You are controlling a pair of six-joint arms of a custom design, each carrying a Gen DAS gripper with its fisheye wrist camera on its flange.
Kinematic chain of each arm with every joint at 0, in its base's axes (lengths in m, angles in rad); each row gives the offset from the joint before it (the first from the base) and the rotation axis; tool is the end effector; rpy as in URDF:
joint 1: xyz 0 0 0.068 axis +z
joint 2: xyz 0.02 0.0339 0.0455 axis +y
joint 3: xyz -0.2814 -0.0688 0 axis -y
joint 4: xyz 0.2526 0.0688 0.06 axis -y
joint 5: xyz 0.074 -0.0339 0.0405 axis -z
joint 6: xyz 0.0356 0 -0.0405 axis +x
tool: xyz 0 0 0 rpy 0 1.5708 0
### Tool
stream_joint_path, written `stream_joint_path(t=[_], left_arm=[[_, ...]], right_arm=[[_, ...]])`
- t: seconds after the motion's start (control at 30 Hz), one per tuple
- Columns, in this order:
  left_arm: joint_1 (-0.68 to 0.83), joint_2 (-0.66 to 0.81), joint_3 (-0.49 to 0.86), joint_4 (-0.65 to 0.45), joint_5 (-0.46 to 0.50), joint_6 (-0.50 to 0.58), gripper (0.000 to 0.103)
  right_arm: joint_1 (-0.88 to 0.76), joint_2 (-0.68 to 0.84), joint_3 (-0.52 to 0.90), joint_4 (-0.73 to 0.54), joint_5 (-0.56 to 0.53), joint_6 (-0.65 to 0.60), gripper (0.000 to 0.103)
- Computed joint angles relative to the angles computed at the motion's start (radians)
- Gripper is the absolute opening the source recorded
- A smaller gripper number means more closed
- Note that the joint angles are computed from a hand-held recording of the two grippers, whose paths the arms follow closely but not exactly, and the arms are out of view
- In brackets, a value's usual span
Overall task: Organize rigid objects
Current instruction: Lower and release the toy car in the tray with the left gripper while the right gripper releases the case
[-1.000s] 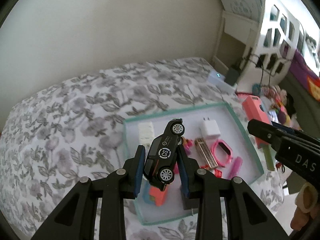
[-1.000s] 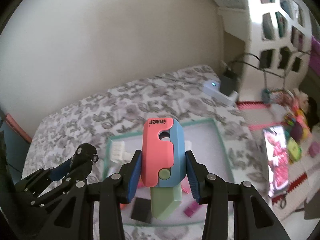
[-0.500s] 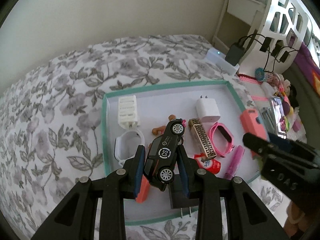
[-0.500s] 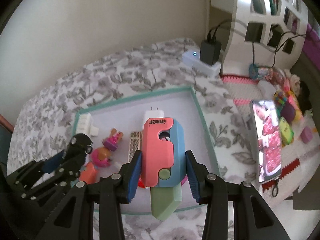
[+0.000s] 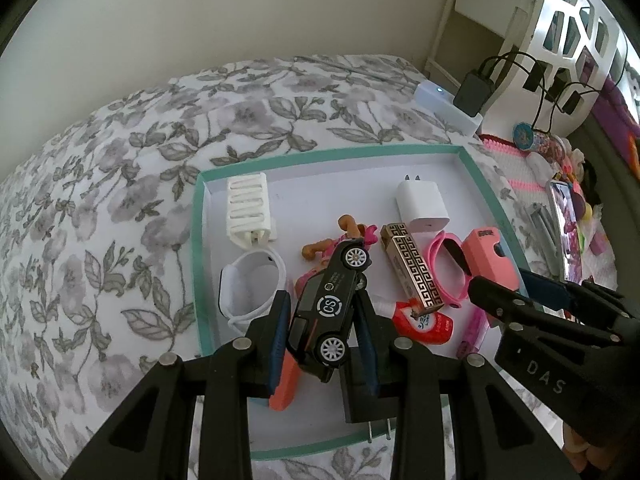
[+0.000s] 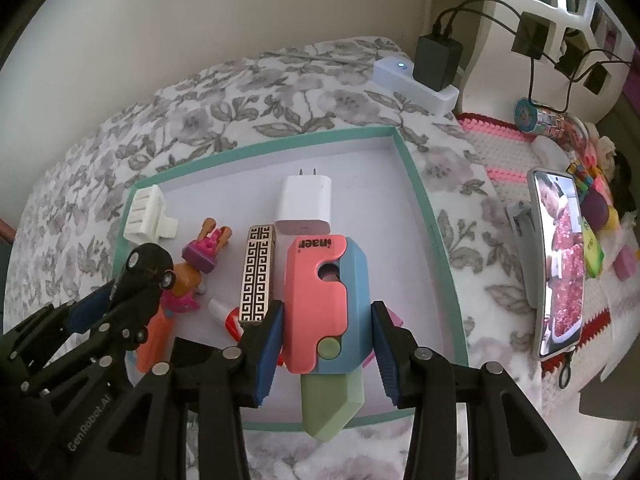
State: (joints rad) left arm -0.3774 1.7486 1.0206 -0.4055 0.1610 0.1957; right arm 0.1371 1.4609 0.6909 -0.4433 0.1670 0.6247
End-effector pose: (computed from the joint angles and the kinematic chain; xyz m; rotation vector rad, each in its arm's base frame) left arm 0.3181 -0.1322 0.1683 0.8120 2.5839 -0.2722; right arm 0.2489 0.0284 0.1582 0.7038 2.6573 -0.0289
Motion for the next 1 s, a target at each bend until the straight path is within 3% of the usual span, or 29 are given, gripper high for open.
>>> stream_joint_path(t=[0.67,0.83,1.0], left_arm=[[0.064,-0.017,-0.026,0.019,0.038,0.032,0.036],[0.116,-0.038,-0.029,0.022,0.071,0.023,0.044],[0.166,-0.053,-0.028,0.034,0.048,0.004,0.064]], right_arm=[[0.014,0.071,0.003,0.015,-0.025,0.038,0.045],[0.026,0.084,0.011,0.01,-0.022,0.049,0.046],[0.053,0.088,0.026,-0.007,0.002,0.07,0.047]])
